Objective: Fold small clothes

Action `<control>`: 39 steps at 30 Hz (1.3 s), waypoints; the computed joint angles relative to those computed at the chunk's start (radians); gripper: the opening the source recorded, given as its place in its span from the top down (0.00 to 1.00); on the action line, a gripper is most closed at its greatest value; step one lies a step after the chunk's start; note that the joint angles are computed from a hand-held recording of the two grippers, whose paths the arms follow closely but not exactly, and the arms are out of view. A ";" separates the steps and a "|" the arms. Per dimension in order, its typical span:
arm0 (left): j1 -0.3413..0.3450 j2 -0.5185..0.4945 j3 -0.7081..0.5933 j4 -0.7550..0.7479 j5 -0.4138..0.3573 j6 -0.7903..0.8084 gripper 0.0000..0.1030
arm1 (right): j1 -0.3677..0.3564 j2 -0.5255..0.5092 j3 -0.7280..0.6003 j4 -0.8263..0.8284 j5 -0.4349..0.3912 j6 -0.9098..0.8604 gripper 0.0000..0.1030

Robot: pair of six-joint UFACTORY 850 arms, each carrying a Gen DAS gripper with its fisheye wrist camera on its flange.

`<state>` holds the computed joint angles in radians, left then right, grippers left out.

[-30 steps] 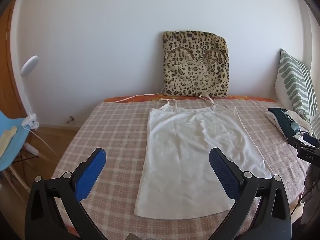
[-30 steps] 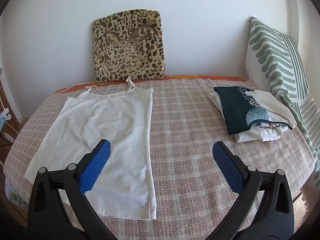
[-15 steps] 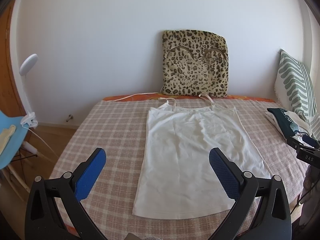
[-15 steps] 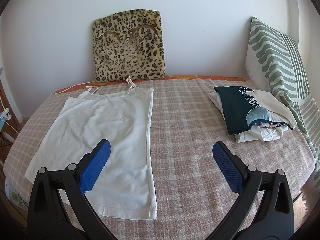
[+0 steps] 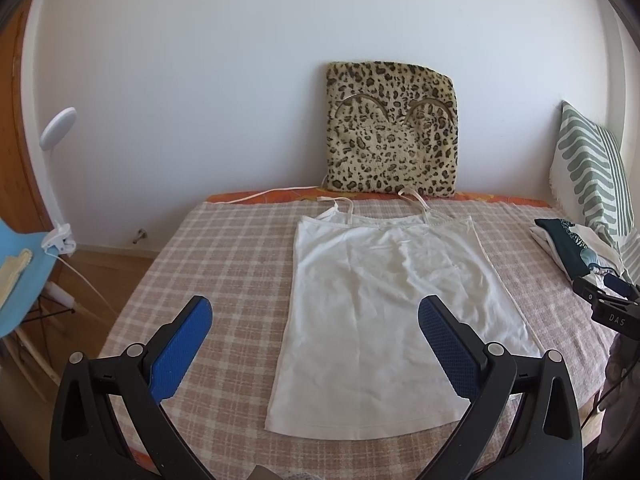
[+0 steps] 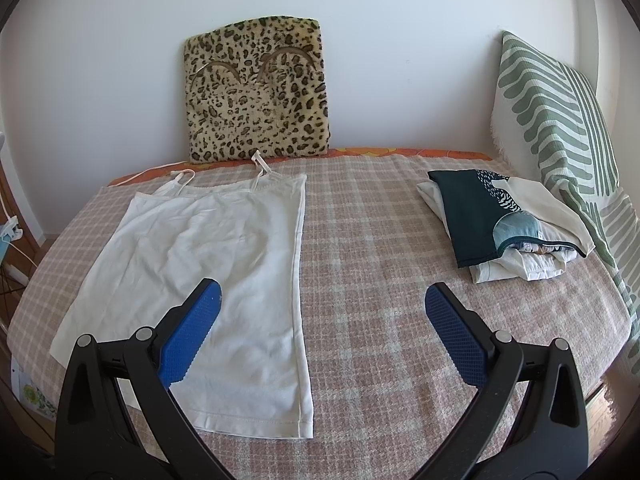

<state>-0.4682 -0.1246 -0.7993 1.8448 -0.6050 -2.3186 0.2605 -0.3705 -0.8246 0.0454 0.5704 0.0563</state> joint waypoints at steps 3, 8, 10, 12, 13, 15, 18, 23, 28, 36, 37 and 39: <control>0.002 0.003 0.002 0.002 0.002 -0.002 0.00 | -0.001 -0.001 0.000 -0.004 0.001 0.001 0.00; 0.001 0.004 0.002 -0.002 0.000 -0.002 0.00 | -0.004 -0.002 0.000 -0.010 0.000 0.006 0.00; 0.001 0.005 0.002 -0.002 0.001 -0.003 0.00 | -0.004 -0.002 0.000 -0.009 0.000 0.006 0.00; 0.002 0.005 0.003 -0.003 0.001 -0.001 0.00 | -0.004 -0.001 0.000 -0.008 -0.001 0.006 0.00; 0.005 0.006 0.004 -0.003 0.002 -0.002 0.00 | -0.004 -0.001 0.000 -0.008 -0.001 0.007 0.00; 0.005 0.006 0.003 -0.004 0.003 -0.001 0.00 | -0.004 -0.001 0.000 -0.008 -0.001 0.007 0.00; 0.004 0.006 0.003 -0.004 0.001 -0.001 0.00 | -0.004 -0.001 0.000 -0.009 0.000 0.007 0.00; 0.005 0.006 0.003 -0.003 0.002 -0.002 0.00 | -0.004 -0.001 0.000 -0.011 -0.001 0.009 0.00; 0.005 0.006 0.003 -0.004 0.003 0.000 0.00 | -0.004 -0.002 -0.001 -0.012 -0.002 0.010 0.00; 0.007 0.005 0.001 -0.005 0.009 0.000 0.00 | -0.004 -0.004 -0.002 -0.014 -0.003 0.013 0.00; 0.007 0.004 0.000 -0.008 0.009 0.002 0.00 | -0.005 -0.003 -0.002 -0.014 -0.004 0.013 0.00; 0.007 0.004 0.000 -0.006 0.010 0.001 0.00 | -0.003 -0.004 -0.003 -0.012 -0.004 0.013 0.00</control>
